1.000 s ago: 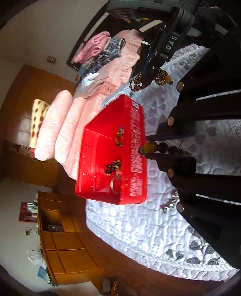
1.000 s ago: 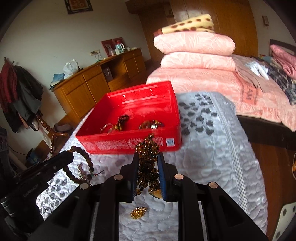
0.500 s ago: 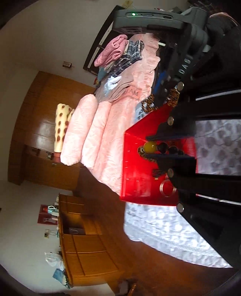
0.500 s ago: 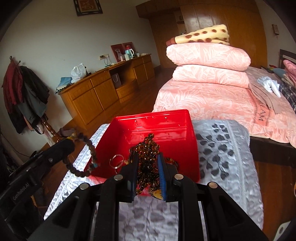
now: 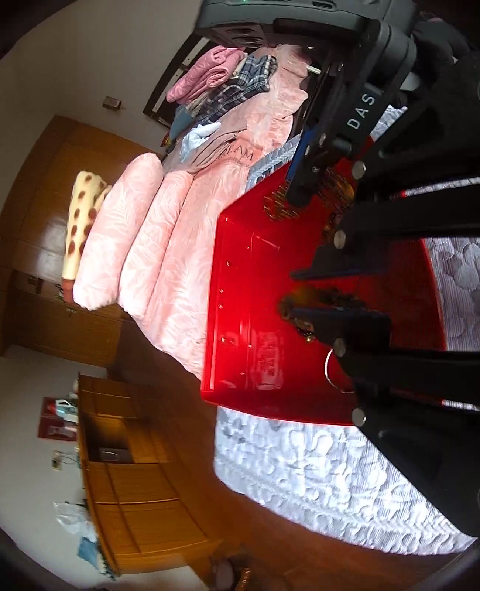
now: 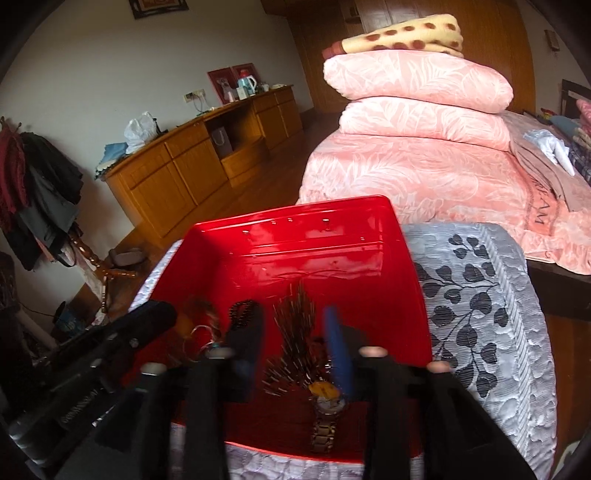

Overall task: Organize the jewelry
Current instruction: 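Carry the necklace and bracelet into the red tin and open both tools, then withdraw both tools from the red tin back over the remaining jewelry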

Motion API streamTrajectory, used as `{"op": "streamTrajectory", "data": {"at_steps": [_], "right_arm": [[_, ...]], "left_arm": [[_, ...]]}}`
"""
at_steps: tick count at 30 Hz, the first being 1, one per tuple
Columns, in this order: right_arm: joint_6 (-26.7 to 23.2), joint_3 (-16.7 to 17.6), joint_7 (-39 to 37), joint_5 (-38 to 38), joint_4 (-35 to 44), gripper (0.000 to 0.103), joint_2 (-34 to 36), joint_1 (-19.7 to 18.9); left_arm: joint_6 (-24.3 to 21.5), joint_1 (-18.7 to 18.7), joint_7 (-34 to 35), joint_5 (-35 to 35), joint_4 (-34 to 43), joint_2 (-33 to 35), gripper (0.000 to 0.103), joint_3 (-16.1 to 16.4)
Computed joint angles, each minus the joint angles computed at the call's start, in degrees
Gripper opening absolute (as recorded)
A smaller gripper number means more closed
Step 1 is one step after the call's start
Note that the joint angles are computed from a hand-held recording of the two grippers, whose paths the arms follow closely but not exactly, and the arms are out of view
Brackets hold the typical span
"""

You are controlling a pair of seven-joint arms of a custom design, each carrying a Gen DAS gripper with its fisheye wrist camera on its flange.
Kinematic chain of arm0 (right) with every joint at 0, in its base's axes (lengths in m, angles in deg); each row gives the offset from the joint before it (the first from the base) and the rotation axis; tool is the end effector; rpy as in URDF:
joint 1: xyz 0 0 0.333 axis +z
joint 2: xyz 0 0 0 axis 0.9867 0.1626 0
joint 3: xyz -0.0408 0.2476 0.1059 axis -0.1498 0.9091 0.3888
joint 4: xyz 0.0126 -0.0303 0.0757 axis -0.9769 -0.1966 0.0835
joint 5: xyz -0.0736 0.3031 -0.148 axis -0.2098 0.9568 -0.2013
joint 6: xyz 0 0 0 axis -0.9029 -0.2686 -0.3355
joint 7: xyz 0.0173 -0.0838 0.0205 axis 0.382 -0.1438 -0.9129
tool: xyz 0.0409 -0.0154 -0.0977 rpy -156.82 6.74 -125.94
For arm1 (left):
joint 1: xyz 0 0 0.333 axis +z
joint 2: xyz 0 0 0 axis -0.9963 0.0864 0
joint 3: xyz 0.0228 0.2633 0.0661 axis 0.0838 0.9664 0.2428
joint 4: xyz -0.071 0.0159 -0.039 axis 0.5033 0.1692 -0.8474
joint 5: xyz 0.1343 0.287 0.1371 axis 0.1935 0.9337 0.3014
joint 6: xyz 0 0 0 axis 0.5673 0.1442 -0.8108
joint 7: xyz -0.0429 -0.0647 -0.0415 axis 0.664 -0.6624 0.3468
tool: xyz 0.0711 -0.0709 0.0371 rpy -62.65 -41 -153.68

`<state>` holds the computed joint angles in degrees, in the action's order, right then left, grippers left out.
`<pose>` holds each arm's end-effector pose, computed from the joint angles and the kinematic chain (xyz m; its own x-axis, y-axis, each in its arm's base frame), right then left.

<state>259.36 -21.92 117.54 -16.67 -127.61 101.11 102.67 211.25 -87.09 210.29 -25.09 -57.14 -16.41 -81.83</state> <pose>0.6510 0.1434 0.3529 -0.3483 -0.8987 -0.2664 -0.5531 0.4264 -0.7157 0.7357 -0.1607 0.3486 -0.6316 -0.7332 0.2520 -0.6034 0.2608 -0.7536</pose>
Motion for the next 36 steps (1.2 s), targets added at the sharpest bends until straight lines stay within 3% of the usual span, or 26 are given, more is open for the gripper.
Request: {"op": "streamTrajectory", "data": {"at_steps": [2, 5, 10, 12, 15, 19, 24, 30, 36], "right_arm": [[-0.94, -2.68, 2.46, -2.39, -0.50, 0.049, -0.51, 2.51], [-1.85, -7.78, 10.92, -9.50, -2.35, 0.074, -2.19, 6.90], [-5.39, -10.98, 22.50, -20.91, -6.49, 0.081, -6.47, 10.84], [-6.57, -11.30, 26.68, -25.04, -8.51, 0.087, -8.49, 11.92], [-8.94, -11.04, 31.94, -31.07, -11.32, 0.094, -11.58, 13.28], [-12.43, -8.90, 36.28, -36.90, -15.27, 0.097, -15.46, 14.26], [-16.88, -4.09, 36.10, -36.68, -18.81, 0.097, -17.98, 13.51], [-19.21, 2.14, 34.66, -31.74, -22.33, 0.097, -19.48, 10.73], [-19.65, 7.56, 35.53, -30.17, -25.86, 0.097, -21.21, 7.67]], "left_arm": [[1.10, 0.18, 0.35, -0.35, -0.03, 0.17, 0.044, -0.30], [6.49, 2.44, 4.93, -3.65, -6.71, -3.39, 0.060, -2.74], [14.27, 5.04, 11.65, -8.35, -15.23, -8.23, 0.070, -5.29], [17.35, 6.77, 15.19, -11.01, -18.77, -10.22, 0.081, -7.24], [23.75, 10.70, 23.18, -16.82, -24.96, -13.38, 0.089, -11.92], [25.49, 15.64, 31.48, -23.63, -31.97, -17.65, 0.090, -15.74], [27.40, 22.33, 44.81, -35.47, -40.36, -22.59, 0.093, -20.62], [24.43, 24.98, 51.46, -43.84, -47.50, -28.66, 0.093, -19.32], [21.30, 23.97, 52.57, -46.72, -51.98, -32.84, 0.094, -14.95]]}}
